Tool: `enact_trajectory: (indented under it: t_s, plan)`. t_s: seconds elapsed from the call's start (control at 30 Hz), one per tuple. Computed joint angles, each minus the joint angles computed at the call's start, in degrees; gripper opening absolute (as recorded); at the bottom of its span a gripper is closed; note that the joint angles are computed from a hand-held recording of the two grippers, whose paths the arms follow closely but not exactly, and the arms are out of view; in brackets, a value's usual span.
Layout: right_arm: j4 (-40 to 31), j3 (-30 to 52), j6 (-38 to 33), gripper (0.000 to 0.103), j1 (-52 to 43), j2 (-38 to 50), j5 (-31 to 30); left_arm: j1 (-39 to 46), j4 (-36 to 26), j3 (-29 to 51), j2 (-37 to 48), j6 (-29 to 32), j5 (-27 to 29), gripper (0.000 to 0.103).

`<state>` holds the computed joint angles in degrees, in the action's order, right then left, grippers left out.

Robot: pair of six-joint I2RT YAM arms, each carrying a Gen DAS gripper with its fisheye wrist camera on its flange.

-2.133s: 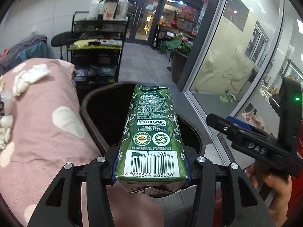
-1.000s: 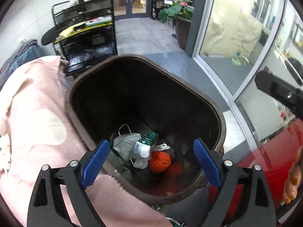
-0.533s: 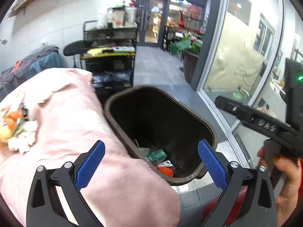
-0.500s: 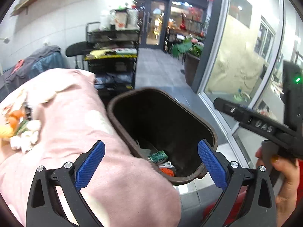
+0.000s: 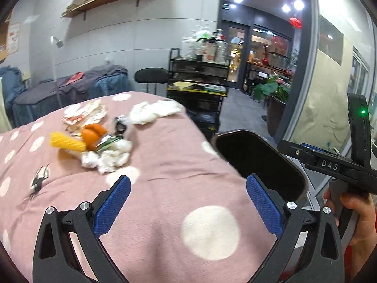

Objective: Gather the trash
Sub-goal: 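Withdraw both tools from the bin back over the bed, then grasp the yellow mesh net with the left tool while the right tool grasps the clear plastic cup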

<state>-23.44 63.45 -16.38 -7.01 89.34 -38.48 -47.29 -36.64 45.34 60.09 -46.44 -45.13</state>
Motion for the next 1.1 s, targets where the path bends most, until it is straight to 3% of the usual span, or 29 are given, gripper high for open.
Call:
enact_trajectory:
  t_s: [0.27,0.43,0.53,0.67,0.87,1.0,1.1]
  plan:
    - [-2.1,0.1,-0.1,0.093,8.7,-0.5,1.5,8.3,-9.9,-7.3,-15.6,-2.9,2.4,0.097]
    - [-2.5,1.1,0.4,0.093,14.0,0.8,2.7,23.1,-10.2,-10.5,-25.6,5.5,10.3,0.097]
    - [-3.3,3.3,1.7,0.093,17.6,2.9,3.1,36.4,-7.4,-11.5,-28.6,13.7,19.4,0.097]
    - [-4.8,8.4,3.5,0.093,22.7,6.7,3.6,53.7,-1.4,-11.4,-26.1,23.0,32.1,0.097]
    - [-8.1,21.3,8.0,0.093,30.4,15.9,5.3,71.9,8.7,-8.4,-12.0,28.6,48.1,0.097]
    - [-12.4,32.9,9.5,0.089,34.5,24.4,7.9,76.8,11.9,-4.9,-2.9,29.3,53.1,0.090]
    - [-18.4,46.0,11.4,0.082,36.9,34.1,9.6,77.8,13.0,-2.4,2.8,30.6,53.6,0.084]
